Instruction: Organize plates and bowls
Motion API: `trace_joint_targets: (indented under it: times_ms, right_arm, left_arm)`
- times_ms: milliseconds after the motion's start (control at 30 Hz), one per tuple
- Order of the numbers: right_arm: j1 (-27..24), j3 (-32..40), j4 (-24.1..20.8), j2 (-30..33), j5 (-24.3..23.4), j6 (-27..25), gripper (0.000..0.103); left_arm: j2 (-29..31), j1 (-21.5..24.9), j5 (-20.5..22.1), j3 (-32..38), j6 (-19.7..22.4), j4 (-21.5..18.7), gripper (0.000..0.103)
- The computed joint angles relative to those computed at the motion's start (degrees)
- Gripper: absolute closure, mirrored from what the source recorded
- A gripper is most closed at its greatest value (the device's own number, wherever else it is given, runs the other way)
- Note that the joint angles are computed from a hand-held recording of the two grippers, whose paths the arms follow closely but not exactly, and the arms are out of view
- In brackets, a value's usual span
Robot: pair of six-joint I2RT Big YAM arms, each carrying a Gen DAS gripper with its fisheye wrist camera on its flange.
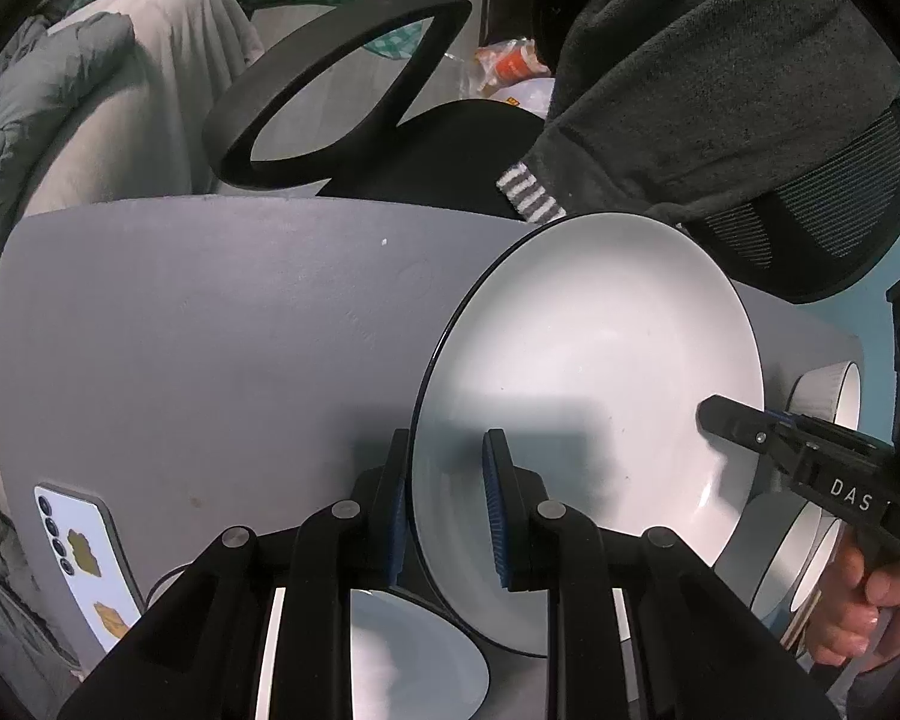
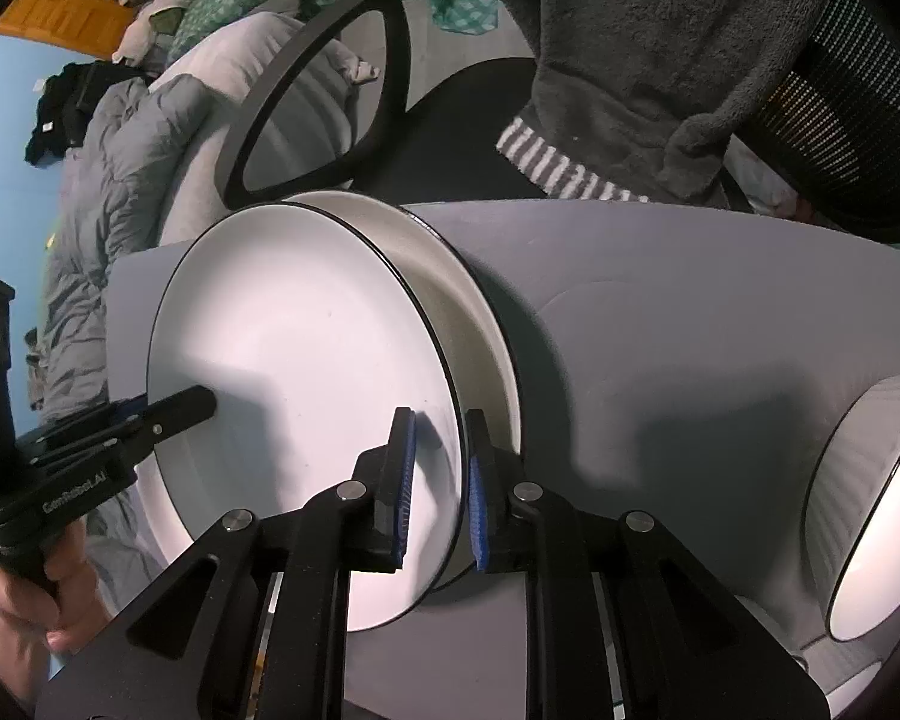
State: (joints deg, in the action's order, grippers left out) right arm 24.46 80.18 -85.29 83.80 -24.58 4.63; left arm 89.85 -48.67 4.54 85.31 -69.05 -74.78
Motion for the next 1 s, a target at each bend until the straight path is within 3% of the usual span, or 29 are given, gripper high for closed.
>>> trace_joint_targets:
  times_ms: [167, 333, 533, 767, 967, 1000]
  right_arm:
    - [0.51, 2.0, -1.37, 1.34, 1.49, 0.81, 0.085]
    - [1.76, 4.26, -3.25, 2.22, 4.28, 0.58, 0.071]
    - [2.4, 6.34, -6.36, 3.24, 6.19, 1.59, 0.069]
    - [1.91, 6.19, -6.61, 2.58, 5.76, 4.02, 0.065]
    - [2.2, 5.92, -6.27, 1.71, 6.8, 5.48, 0.061]
    - [2.38, 5.79, -5.93, 1.34, 8.05, 5.92, 0.053]
  left_arm:
    - [-0.08, 0.48, 0.11, -0.19, 0.76, 0.73, 0.082]
    - [0.35, 0.28, -1.32, 1.06, 1.88, -0.68, 0.082]
    - [-0.58, 0.03, -2.45, 0.71, 1.34, -0.59, 0.079]
    - [-1.78, -0.66, -3.62, 0.86, 1.36, -0.8, 0.079]
    - [-3.07, -2.09, -6.46, 1.56, 0.77, -2.06, 0.065]
    - [-3.39, -2.39, -7.0, 1.61, 0.57, -2.23, 0.06]
